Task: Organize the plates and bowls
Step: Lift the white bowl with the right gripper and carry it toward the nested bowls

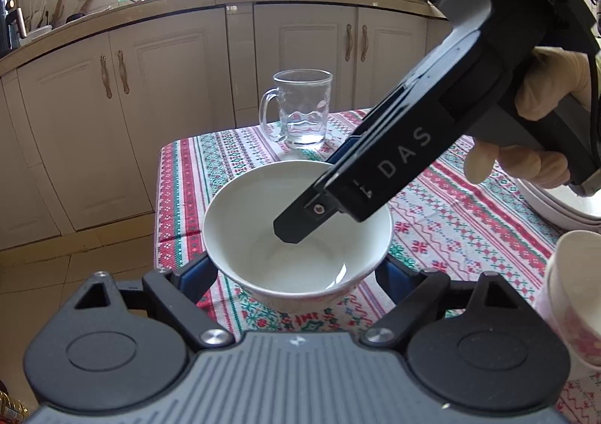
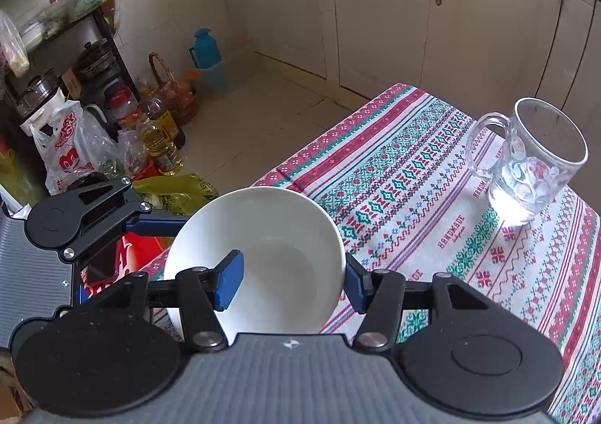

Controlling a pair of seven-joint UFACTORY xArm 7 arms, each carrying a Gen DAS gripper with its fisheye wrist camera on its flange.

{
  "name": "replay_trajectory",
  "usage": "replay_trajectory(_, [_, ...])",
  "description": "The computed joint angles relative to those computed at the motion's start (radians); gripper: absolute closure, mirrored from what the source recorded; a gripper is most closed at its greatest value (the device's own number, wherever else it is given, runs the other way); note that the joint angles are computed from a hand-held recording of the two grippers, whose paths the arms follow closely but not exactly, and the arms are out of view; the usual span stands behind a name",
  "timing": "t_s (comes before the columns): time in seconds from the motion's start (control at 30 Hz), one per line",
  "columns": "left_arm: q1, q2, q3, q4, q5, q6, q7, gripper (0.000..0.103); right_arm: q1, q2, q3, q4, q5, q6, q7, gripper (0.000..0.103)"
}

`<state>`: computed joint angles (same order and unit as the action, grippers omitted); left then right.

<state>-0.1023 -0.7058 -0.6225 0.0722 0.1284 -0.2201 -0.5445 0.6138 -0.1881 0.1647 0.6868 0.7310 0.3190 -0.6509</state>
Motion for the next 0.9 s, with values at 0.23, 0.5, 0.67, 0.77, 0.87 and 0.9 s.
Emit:
replay_trajectory(0.23, [-0.165, -0.113, 0.093, -0.007, 0.023, 0.147, -0.038, 0.013, 0.026, -0.136, -0.009, -0.085, -0.030, 0.022, 0.045, 0.041])
replay_trajectory(0.5, [-0.296, -0.191, 0.145, 0.008, 0.063, 0.269, -0.091, 0.013, 0.065, -0.313, -0.032, -0.189, -0.134, 0.053, 0.150, 0.040])
replay_trajectory(0.67, [-0.353, -0.217, 0.149, 0.033, 0.081, 0.332, -0.120, 0.013, 0.088, -0.426, -0.054, -0.250, -0.192, 0.081, 0.214, 0.040])
replay_trajectory(0.77, [-0.374, -0.215, 0.144, 0.052, 0.090, 0.356, -0.133, 0.013, 0.095, -0.495, -0.066, -0.288, -0.221, 0.098, 0.252, 0.040])
replay_trajectory(0.87, [-0.381, -0.210, 0.125, 0.071, 0.101, 0.367, -0.149, 0.013, 0.094, -0.561, -0.070, -0.321, -0.256, 0.117, 0.288, 0.040])
replay_trajectory(0.9, [-0.384, -0.209, 0.123, 0.076, 0.105, 0.368, -0.152, 0.013, 0.092, -0.581, -0.071, -0.331, -0.268, 0.123, 0.300, 0.040])
